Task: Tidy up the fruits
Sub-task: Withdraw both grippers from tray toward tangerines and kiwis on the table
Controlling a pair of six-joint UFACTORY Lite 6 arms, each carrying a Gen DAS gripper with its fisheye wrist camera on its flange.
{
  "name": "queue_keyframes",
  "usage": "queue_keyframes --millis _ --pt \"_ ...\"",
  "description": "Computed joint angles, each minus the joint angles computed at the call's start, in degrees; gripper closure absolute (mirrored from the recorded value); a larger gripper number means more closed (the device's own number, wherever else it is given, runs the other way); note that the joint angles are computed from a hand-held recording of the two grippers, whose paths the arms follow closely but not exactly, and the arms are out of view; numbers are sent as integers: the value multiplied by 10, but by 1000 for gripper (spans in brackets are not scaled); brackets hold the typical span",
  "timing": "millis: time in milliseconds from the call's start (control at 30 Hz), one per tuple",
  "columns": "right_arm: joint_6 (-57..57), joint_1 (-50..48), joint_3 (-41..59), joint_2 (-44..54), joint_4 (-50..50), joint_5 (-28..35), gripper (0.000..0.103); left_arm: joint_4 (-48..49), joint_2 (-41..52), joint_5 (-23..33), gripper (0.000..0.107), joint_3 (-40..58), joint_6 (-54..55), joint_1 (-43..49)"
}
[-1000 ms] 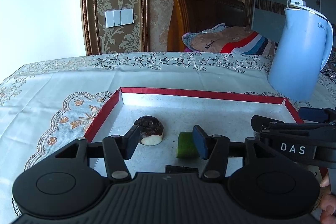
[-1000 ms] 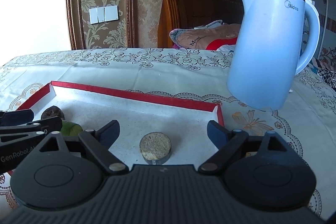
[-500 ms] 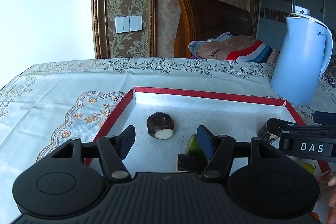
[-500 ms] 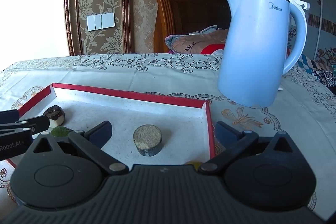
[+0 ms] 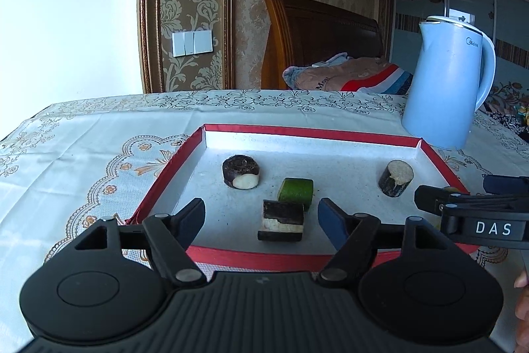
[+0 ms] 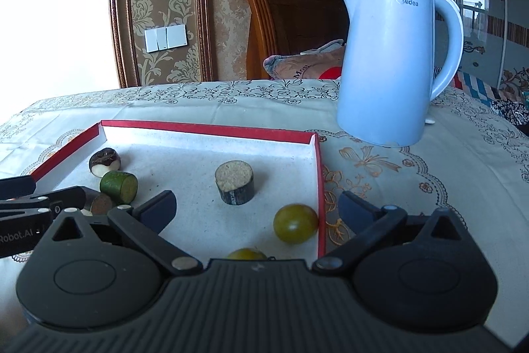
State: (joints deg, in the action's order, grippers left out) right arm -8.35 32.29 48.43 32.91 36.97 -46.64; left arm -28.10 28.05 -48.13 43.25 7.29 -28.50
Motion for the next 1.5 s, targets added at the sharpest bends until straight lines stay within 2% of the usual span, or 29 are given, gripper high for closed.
queue_keyframes --millis 567,700,833,867,1100,1233,1400,1500 --pt "70 35 -147 -74 -24 -73 0 13 -46 -47 32 -103 -30 -34" --pt "86 24 -145 -73 -38 -60 0 66 -66 -58 32 -147 -61 -30" --pt "85 25 -145 -71 -32 -62 0 173 -84 -41 32 -175 -113 -1" --pt "84 27 -145 -70 -30 -63 0 174 -83 -40 32 -175 -109 -4" --pt "84 27 -144 -69 -26 -62 0 145 -60 23 32 -144 -48 -25" --pt "91 23 -147 -72 -31 -64 0 101 -60 6 32 -155 -13 -30" --pt "88 31 -193 -98 -31 -90 0 -43 -39 -23 30 -134 53 -41" --pt "79 35 -236 -115 -53 -110 0 -22 -43 -2 24 -129 39 -22"
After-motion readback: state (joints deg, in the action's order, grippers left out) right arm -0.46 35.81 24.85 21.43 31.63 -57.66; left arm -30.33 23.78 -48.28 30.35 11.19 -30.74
